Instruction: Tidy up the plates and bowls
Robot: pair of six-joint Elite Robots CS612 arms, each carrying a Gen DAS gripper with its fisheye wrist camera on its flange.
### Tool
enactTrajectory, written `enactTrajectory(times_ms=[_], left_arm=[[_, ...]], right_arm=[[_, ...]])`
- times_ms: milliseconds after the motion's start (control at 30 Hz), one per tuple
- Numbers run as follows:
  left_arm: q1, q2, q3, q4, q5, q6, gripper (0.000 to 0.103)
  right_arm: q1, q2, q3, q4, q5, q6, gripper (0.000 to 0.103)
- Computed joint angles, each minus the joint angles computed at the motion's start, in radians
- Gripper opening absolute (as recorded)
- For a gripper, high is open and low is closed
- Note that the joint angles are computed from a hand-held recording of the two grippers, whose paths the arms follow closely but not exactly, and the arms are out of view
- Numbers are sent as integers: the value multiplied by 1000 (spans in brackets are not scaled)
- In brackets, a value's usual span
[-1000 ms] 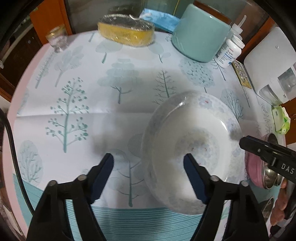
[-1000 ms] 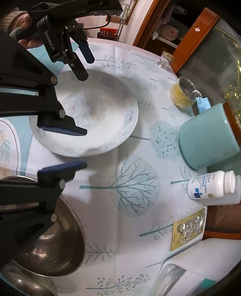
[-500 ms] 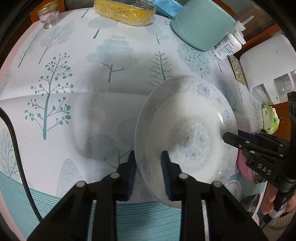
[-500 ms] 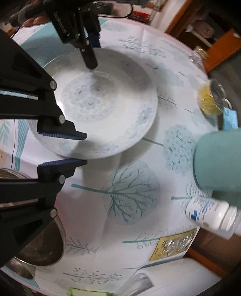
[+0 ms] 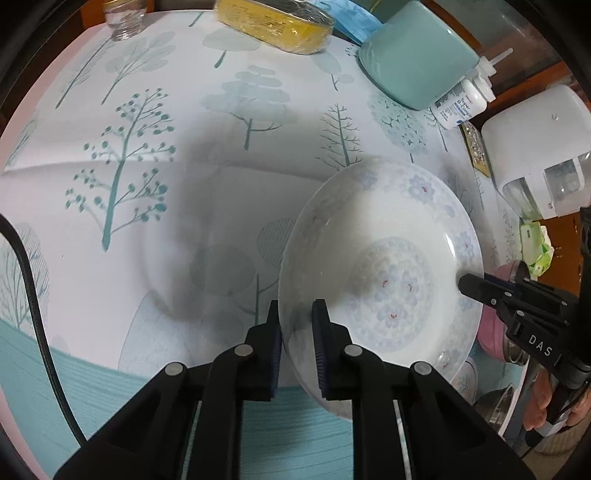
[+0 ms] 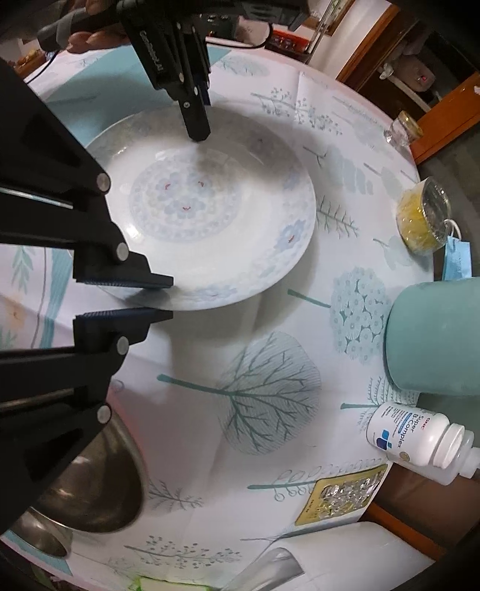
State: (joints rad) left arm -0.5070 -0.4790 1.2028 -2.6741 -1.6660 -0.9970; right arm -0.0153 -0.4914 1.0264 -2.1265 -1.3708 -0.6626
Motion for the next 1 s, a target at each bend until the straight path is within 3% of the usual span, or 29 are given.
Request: enactTrajectory(times_ms=[400, 633, 1000], left_arm=[[-46, -113, 146, -30, 3, 14, 13], [-104, -199, 241, -4, -2, 64, 13], [-212, -297, 417, -77, -65, 80, 13]], right_arm=[[-43, -111, 147, 19, 95, 6, 7], [-81, -203, 287, 14, 121, -5, 7], [-169, -363, 555, -21, 140, -48, 6]])
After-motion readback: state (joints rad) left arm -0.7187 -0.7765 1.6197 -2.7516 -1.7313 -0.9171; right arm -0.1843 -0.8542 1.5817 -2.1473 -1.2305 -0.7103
